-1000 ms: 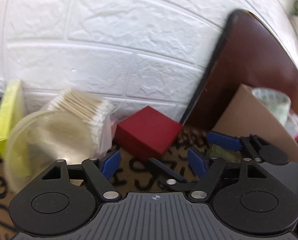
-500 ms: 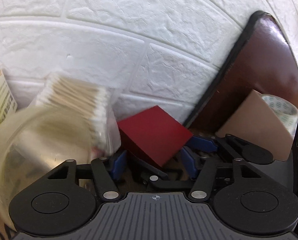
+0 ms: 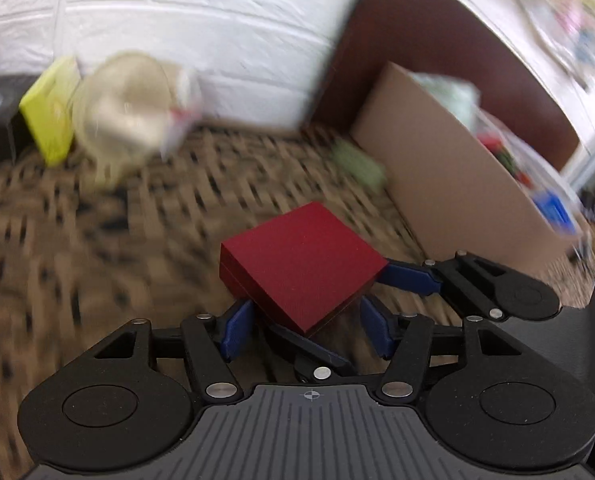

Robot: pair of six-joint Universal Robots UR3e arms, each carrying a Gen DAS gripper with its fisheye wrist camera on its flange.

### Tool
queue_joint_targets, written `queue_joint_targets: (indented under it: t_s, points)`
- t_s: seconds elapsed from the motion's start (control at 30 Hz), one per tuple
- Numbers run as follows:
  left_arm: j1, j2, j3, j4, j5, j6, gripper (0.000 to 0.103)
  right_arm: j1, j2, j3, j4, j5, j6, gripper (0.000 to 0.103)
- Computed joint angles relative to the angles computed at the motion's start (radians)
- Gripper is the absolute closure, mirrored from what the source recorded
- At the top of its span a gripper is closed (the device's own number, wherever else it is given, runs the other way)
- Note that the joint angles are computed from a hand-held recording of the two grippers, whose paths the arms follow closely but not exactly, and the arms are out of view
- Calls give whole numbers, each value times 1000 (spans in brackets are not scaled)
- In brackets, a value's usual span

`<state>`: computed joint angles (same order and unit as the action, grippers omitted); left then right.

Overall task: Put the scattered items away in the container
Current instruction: 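Grasp the red box with the left gripper and lift it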

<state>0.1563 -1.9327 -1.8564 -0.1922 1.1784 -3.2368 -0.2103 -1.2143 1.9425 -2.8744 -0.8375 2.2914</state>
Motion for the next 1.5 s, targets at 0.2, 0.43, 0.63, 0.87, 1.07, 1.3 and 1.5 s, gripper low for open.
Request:
queue_joint_targets:
  t_s: [0.2,0.43,0.63,0.87,1.07,1.3,1.5]
  points:
    - [-102,215,-349,112,-48,-79,33,-314,-432,398,317,99,-383,18]
    - [-209,348,-442,149,71,-62,15,-600,-708,474,736,135,-530,16]
    - [-203,265,-291,90,72,10,13,-649,-817,490,937,175,-677,17]
    - [-218,134,-174,6,35,29,21,-631,-829,511,885,158,-645,26]
    - [-198,190,-264,27,-42,43,25,-641,-786,501,860,143,-640,32]
    - [-198,197,-274,77,-44,-9,21,-671,-765,470,927,153,-715,33]
    - [-191,143,-203,4,-65,25,37,-622,-699,454,846,153,-665,33]
